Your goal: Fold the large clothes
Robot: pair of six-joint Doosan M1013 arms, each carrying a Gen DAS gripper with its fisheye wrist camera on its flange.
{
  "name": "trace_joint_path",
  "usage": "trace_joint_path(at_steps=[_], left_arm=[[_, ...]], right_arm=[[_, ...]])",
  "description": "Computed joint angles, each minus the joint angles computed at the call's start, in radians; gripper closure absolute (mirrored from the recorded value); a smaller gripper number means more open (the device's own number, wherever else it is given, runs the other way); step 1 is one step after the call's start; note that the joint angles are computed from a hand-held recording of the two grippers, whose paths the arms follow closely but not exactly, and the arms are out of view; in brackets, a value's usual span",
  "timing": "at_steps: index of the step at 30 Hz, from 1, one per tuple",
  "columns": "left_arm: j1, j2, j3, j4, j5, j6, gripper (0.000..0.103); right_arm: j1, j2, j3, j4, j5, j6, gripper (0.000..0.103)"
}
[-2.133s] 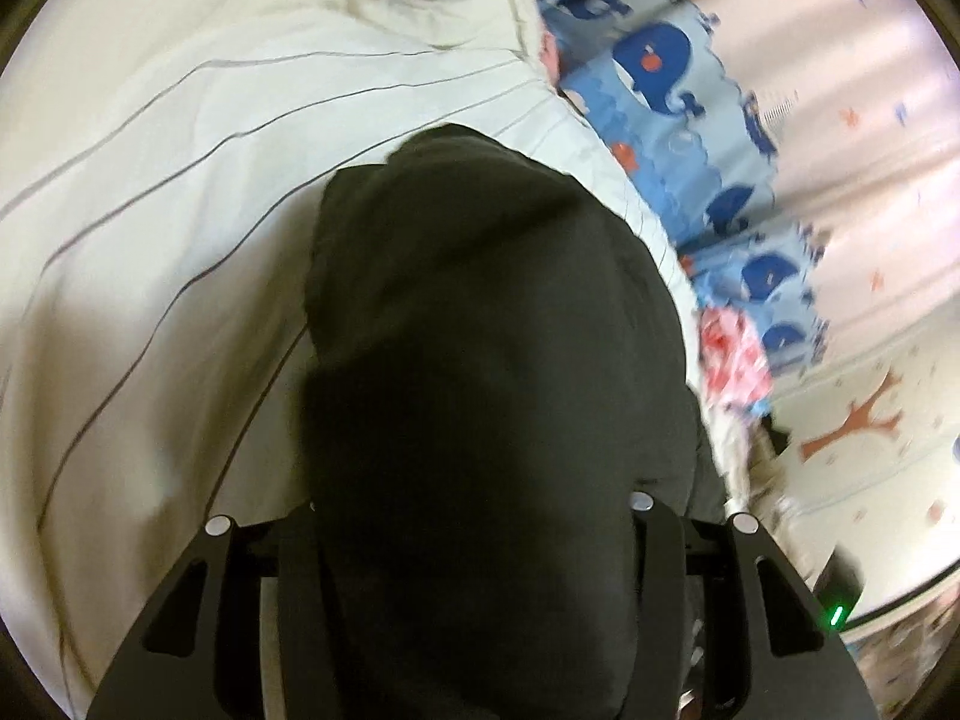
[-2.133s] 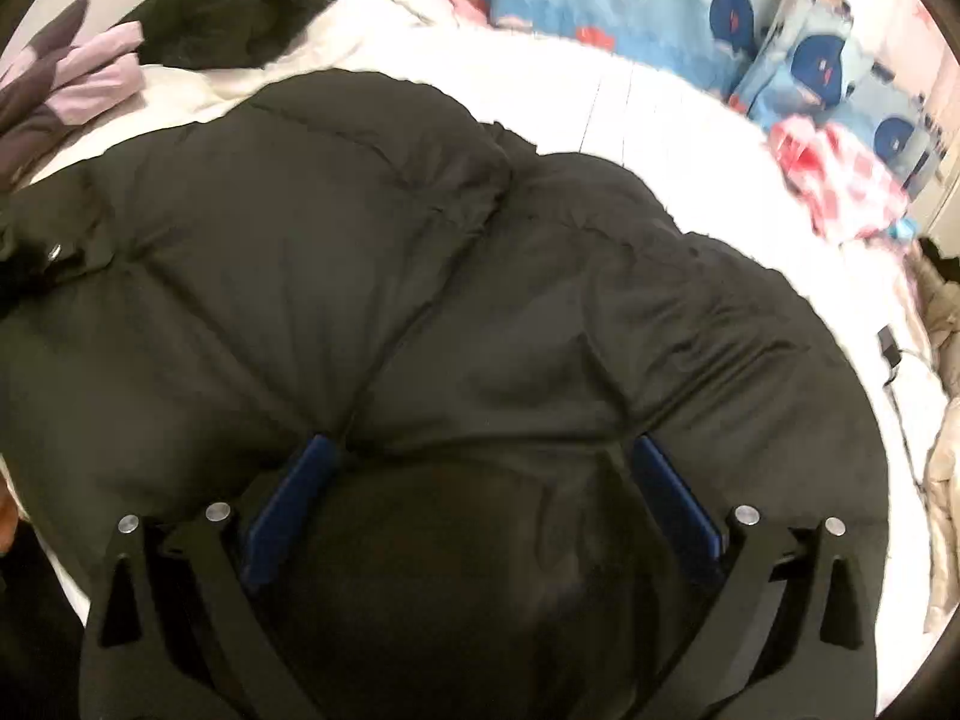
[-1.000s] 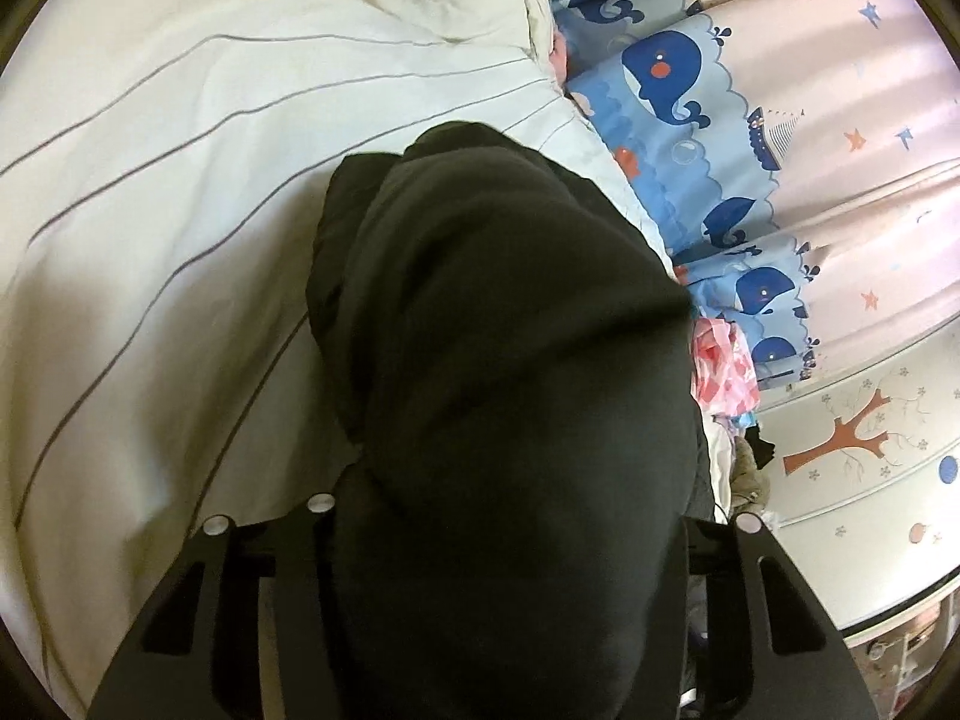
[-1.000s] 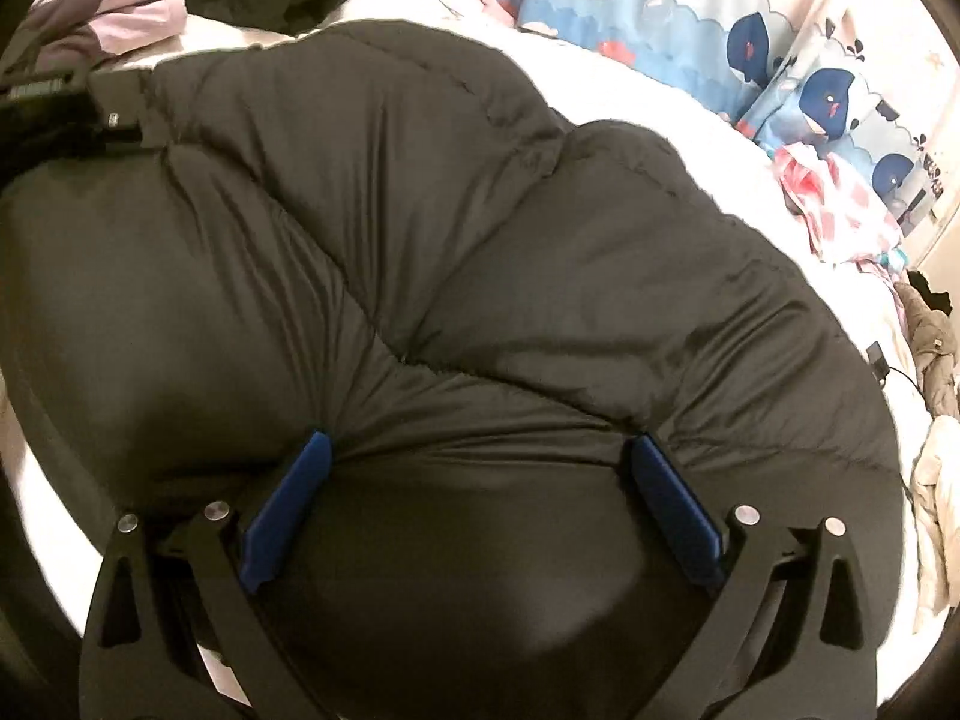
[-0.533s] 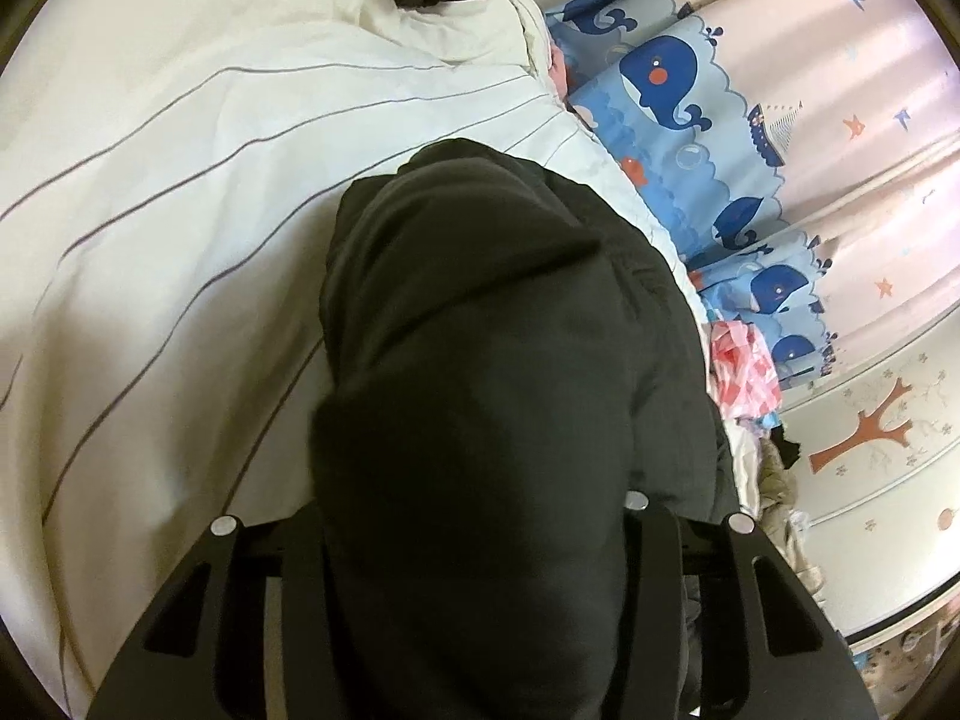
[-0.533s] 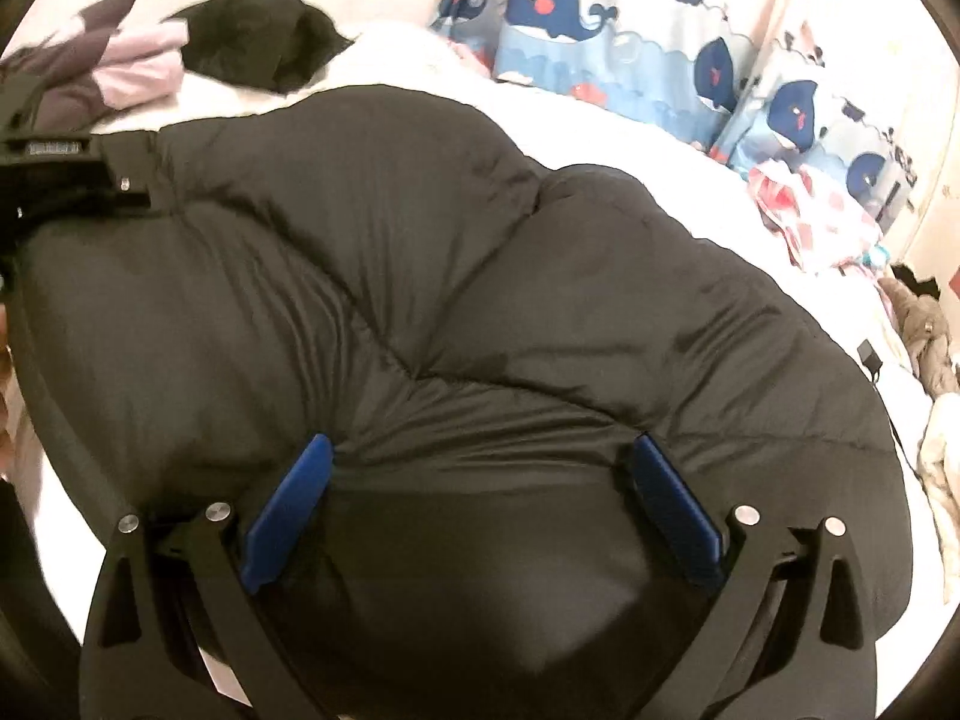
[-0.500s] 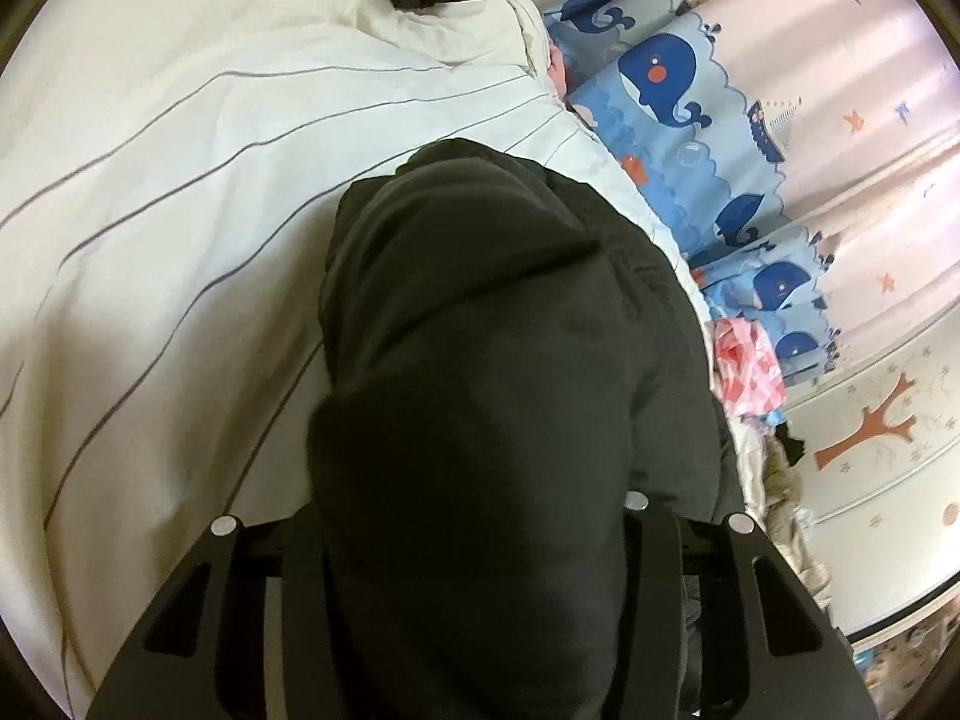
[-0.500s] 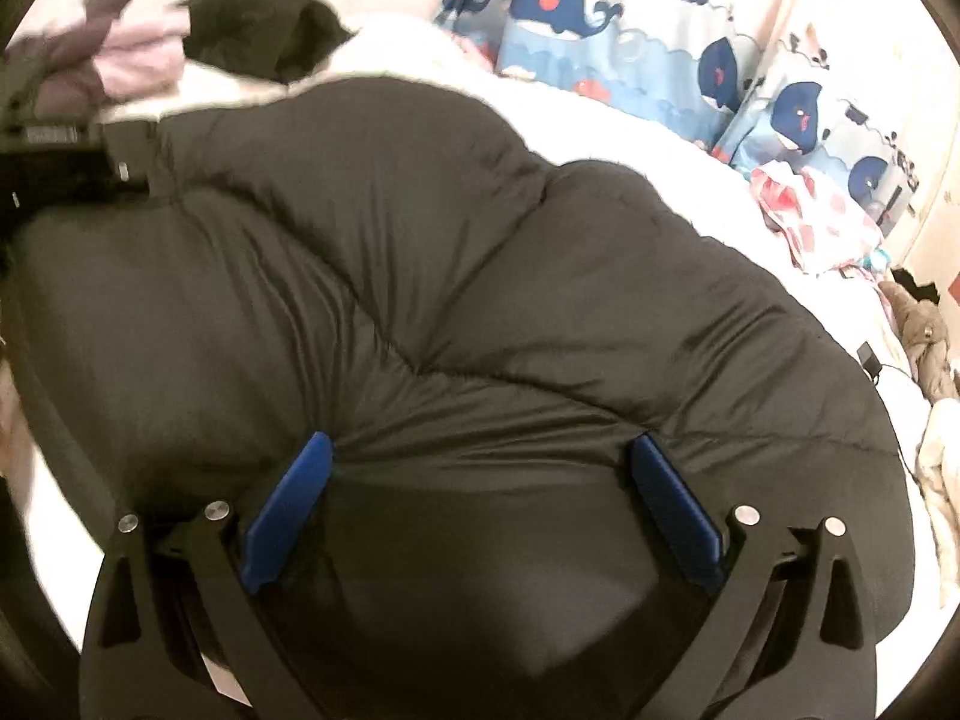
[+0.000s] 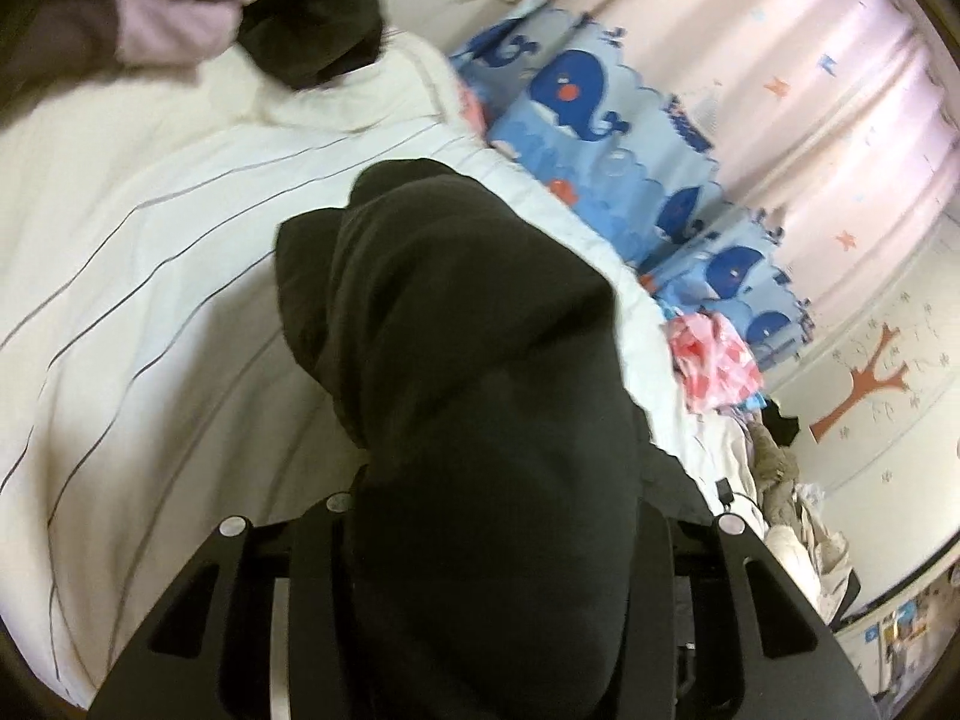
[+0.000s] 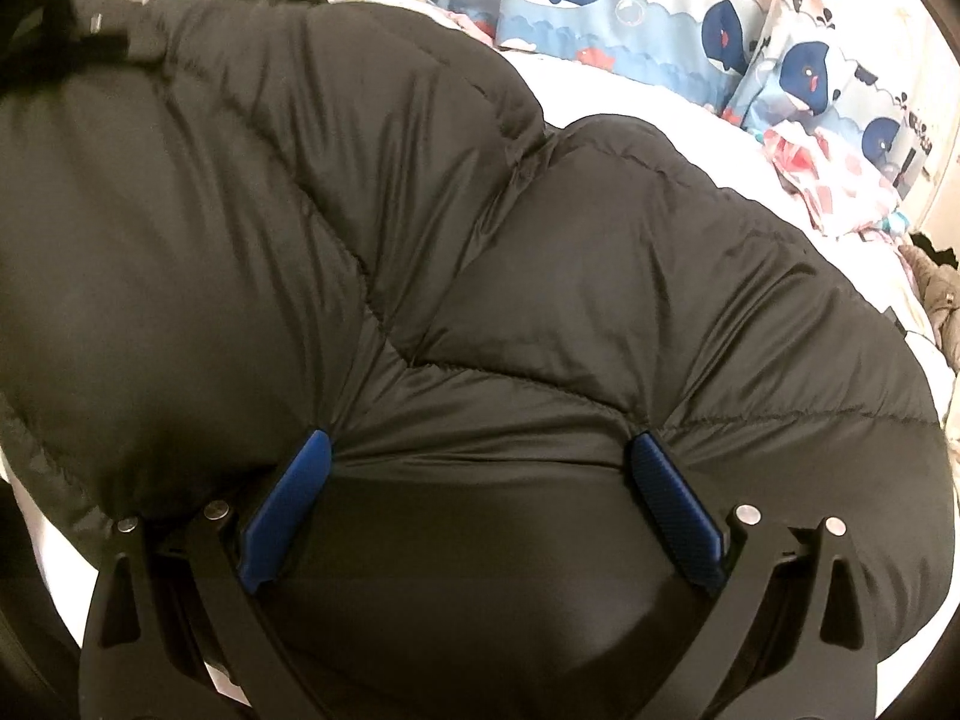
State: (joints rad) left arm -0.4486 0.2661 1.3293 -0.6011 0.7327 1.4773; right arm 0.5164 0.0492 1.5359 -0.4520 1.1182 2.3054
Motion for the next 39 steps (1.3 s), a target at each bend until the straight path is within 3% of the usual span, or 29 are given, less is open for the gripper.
trace_joint_path(at_steps=[7,12,16,19,22,25,28,30,32,34,37,39], left_arm=[[-0.1,0.003,-0.099,0.144,0.059,0.067,0.062],[-0.172,0.028,-0.175,0.221,0.102,0.126,0.062],[-0.223,0.058,-0.232,0.248,0.136,0.163,0.062],[-0.26,0.073,-0.251,0.28,0.154,0.19,0.062],[-0.299,0.089,-0.261,0.31,0.164,0.217,0.062],[-0.343,0.093,-0.251,0.358,0.164,0.245,0.062],[-0.398,0.087,-0.227,0.436,0.155,0.279,0.062],[-0.429,0.086,-0.221,0.488,0.163,0.292,0.062],[-0.473,0.087,-0.216,0.592,0.185,0.303,0.06],[-0.509,0.079,-0.193,0.673,0.17,0.315,0.048],[-0.555,0.059,-0.153,0.763,0.146,0.32,0.027],[-0.575,0.035,-0.114,0.795,0.123,0.336,0.022]], right_arm=[[-0.023,-0.01,-0.001,0.052,-0.008,0.009,0.006],[-0.101,-0.069,0.042,0.258,-0.094,-0.017,0.006],[-0.202,-0.153,0.1,0.531,-0.181,-0.115,0.006],[-0.251,-0.237,0.155,0.581,-0.223,-0.132,0.007],[-0.386,-0.359,0.267,0.781,-0.294,-0.197,0.007],[-0.5,-0.453,0.322,0.76,-0.269,-0.158,0.007],[-0.582,-0.492,0.304,0.697,-0.242,-0.154,0.007],[-0.609,-0.477,0.251,0.668,-0.23,-0.199,0.007],[-0.603,-0.443,0.192,0.637,-0.21,-0.249,0.007],[-0.585,-0.371,0.099,0.592,-0.152,-0.334,0.007],[-0.559,-0.231,-0.045,0.538,0.017,-0.458,0.007],[-0.529,-0.153,-0.102,0.469,0.13,-0.475,0.007]])
